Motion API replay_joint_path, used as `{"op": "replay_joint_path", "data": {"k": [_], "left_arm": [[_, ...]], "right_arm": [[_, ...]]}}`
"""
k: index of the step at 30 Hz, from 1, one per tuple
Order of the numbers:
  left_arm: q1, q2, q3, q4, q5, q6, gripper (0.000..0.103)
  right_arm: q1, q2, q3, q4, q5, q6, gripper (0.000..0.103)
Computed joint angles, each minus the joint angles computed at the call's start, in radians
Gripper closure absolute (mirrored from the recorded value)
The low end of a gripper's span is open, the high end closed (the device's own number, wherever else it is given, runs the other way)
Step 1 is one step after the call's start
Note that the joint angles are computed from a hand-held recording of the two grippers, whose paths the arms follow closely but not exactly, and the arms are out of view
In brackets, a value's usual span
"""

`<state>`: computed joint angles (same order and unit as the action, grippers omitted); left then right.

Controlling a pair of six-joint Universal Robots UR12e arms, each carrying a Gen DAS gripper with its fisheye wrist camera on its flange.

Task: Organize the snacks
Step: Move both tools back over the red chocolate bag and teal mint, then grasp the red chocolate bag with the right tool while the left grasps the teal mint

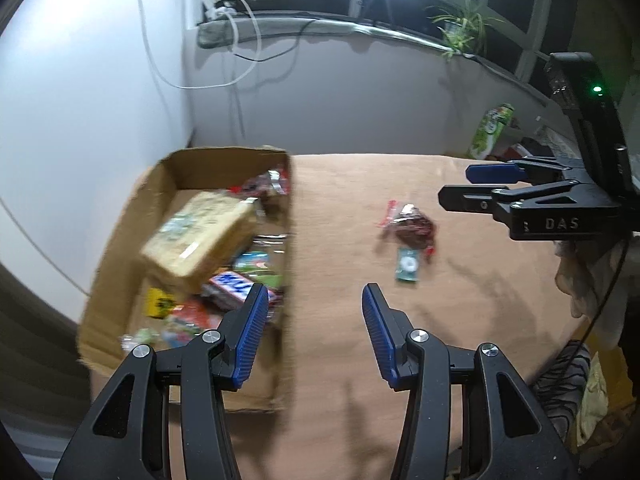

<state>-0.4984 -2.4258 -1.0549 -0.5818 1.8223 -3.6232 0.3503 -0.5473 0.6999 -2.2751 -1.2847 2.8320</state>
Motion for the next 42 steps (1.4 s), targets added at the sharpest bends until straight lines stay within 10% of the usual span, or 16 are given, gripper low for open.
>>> {"op": "replay_joint_path", "data": {"k": [20, 42], "left_arm": [[-0.021, -0.182, 0.285, -0.156, -0.125, 0.031, 0.055], [-0.005, -0.286, 0.450, -0.264, -0.182, 0.028, 0.056]], "right_arm": [[-0.037, 0.075, -0.117, 0.190, 0.049, -0.026, 0.031], [-0.029, 0.351, -0.634, 0.550, 0.083, -0.063, 0.031]]}}
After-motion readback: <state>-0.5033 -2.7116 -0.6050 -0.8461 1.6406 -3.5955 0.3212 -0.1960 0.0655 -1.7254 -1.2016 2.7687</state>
